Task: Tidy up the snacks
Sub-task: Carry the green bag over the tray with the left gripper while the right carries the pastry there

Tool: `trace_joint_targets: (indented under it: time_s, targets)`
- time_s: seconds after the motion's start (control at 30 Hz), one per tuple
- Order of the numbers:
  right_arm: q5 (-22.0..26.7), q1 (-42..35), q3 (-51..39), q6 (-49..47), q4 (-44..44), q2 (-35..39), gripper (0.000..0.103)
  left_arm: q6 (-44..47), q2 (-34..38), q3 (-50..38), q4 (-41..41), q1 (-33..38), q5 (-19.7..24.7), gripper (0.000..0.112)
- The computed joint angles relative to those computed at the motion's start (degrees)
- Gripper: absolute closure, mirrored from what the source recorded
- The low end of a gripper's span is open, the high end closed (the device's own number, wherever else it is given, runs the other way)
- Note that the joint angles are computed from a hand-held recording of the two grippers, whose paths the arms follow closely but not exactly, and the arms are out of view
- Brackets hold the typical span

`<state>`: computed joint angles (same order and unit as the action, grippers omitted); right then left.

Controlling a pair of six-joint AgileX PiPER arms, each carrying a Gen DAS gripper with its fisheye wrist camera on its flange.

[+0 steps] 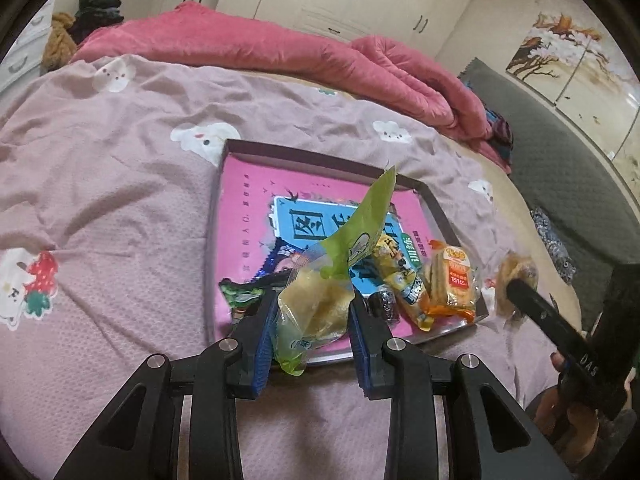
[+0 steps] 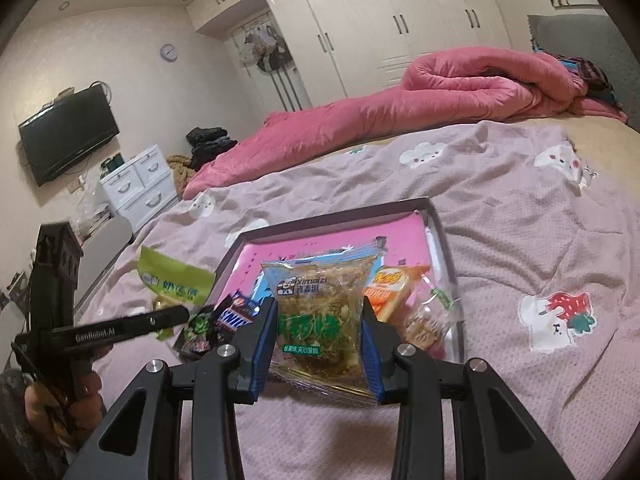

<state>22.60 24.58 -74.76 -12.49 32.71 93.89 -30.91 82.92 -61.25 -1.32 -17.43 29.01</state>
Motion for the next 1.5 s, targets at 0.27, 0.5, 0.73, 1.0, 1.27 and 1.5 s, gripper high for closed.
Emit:
trace_joint_targets:
  time_s: [0.27,0.5,0.73,1.0,1.27,1.5]
  targets:
    - [-0.43,-3.0,-0.89,10.19,-9.05,1.06,0.064,1.52,4.21,-2.27,-1.81,-1.25,-1.25,0.078]
    - [2.58,-3.73,-3.31,18.37,-16.78,4.5,0.064,3.43,6.47,-3.23,-3.57,-1.33,-1.87,0.078]
    - [3.41,-0.48,-6.05,19.65,-20.99,8.16,0.064,4.48,7.43,-3.65,-4.4,-1.26,-2.43,0.078]
    - [2.89,1.19,-7.8,14.82,-18.03,10.38,0.064,5.78,7.93,-3.89,-5.65,-0.9,-2.61,0.078]
    - [1.62,1.58,-9.18,12.63,-16.45,11.54,0.064,7.26,8.43,-4.17,-6.97,-0.7,-2.57,0.078]
    - [1.51,1.62,-10.76,15.0,-19.22,12.87,0.064,6.89,8.86,-4.49,-6.49,-0.74,-2.61,0.078]
